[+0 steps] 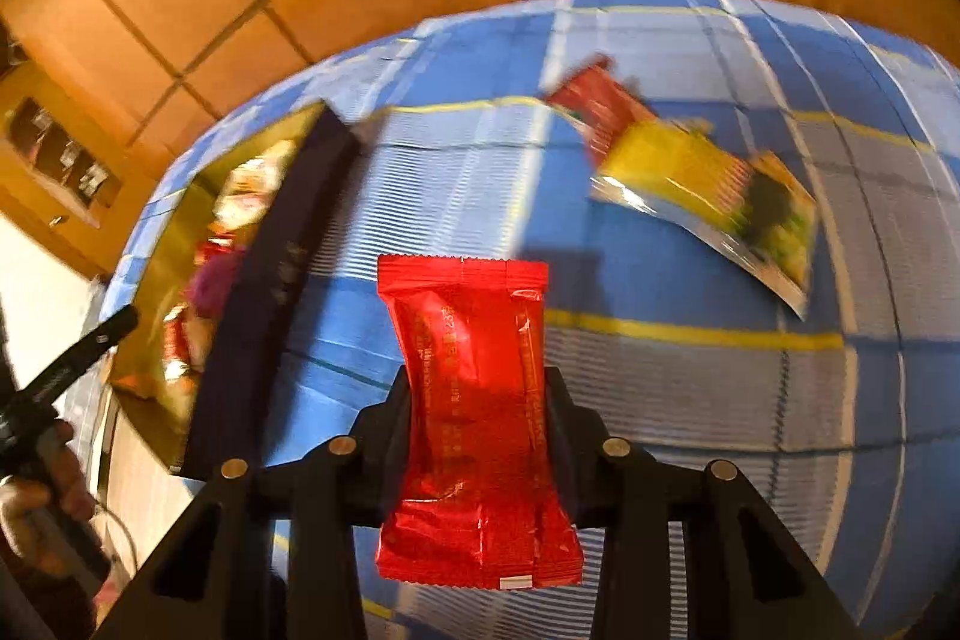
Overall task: Organize snacks
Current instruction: 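Carry the red candy into the gold tray and open the left gripper while the right holds the red bar, then lower the long red bar into the gold tray and open the right gripper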
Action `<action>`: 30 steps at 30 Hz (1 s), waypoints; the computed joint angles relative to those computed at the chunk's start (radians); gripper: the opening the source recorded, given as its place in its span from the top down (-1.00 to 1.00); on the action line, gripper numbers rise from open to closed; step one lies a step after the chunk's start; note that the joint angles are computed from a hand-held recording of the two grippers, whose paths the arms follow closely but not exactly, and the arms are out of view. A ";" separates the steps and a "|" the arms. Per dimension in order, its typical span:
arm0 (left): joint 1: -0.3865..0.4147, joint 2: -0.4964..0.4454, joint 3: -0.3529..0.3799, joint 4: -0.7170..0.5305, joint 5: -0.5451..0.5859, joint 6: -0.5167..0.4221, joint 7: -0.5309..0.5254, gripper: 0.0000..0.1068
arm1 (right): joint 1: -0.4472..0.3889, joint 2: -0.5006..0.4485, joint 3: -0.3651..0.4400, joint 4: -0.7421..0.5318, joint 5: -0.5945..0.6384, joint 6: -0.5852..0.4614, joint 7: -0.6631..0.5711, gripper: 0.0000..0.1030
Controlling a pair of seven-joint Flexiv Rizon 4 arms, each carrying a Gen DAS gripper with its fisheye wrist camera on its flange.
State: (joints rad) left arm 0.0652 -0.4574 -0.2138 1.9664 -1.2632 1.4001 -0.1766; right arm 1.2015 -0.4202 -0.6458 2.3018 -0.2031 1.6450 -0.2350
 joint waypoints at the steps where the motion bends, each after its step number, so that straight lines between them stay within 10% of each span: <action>1: 0.006 -0.001 -0.007 -0.007 -0.029 0.016 0.013 0.46 | -0.026 0.001 0.025 -0.027 -0.020 -0.002 -0.029 0.23; 8: 0.010 -0.002 0.007 -0.052 -0.149 0.075 0.067 0.46 | -0.263 -0.058 0.273 -0.285 -0.193 -0.023 -0.219 0.22; 14: -0.004 -0.011 0.055 -0.065 -0.161 0.056 0.054 0.46 | -0.532 -0.214 0.646 -0.610 -0.247 -0.213 -0.445 0.21; 19: 0.001 -0.008 0.056 -0.051 -0.127 0.037 0.032 0.46 | -0.601 -0.310 0.792 -0.750 -0.202 -0.322 -0.589 0.14; 30: -0.017 0.014 0.035 -0.012 -0.116 0.029 0.080 0.46 | -0.535 -0.260 0.696 -0.648 -0.190 -0.295 -0.502 0.17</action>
State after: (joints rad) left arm 0.0480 -0.4432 -0.1785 1.9544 -1.3787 1.4294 -0.0961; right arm 0.6667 -0.6806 0.0505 1.6537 -0.3928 1.3502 -0.7369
